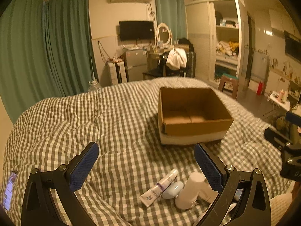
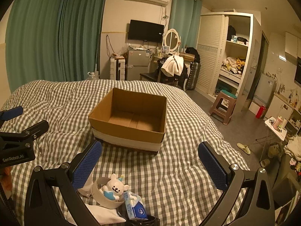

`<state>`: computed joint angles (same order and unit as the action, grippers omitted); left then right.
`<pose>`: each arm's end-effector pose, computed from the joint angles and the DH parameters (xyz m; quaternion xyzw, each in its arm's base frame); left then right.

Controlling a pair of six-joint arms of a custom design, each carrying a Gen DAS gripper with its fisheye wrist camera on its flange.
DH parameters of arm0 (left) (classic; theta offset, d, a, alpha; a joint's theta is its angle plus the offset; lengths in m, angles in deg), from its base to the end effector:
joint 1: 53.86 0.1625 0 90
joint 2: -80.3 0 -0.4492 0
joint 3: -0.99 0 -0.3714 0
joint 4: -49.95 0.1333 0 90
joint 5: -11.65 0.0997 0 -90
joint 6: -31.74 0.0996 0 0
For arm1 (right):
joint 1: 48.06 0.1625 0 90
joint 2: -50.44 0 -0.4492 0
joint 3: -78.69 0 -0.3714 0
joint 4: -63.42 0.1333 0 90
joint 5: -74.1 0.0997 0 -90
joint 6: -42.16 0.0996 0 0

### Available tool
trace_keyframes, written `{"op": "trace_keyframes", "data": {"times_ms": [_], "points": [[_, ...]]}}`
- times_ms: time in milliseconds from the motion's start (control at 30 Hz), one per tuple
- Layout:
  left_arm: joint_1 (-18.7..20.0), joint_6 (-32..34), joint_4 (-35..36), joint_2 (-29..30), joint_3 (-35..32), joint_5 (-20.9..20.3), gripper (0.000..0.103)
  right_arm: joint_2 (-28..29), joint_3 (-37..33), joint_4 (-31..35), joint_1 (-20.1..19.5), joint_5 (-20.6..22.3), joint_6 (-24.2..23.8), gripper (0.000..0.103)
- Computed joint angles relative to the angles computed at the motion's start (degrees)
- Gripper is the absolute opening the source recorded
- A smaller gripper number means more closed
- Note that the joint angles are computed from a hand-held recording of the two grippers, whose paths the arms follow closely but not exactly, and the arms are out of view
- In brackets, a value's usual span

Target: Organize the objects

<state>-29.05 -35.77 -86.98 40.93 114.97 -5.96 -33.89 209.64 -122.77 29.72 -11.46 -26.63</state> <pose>-0.3763 -0.4254 0.0164 0.1254 0.7863 -0.4478 0.4068 0.0447 -0.4596 0.3511 0.4442 -0.7912 0.3414 0.2453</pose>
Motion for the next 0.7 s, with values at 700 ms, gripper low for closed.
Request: {"op": "trace_keyframes", "data": {"times_ms": [700], "points": [[10.7,6.8,0.6,5.0,-0.8,-15.5,0.103,14.8,-7.1,7.7,-2.0,-24.9,-2.8,0.080]]}}
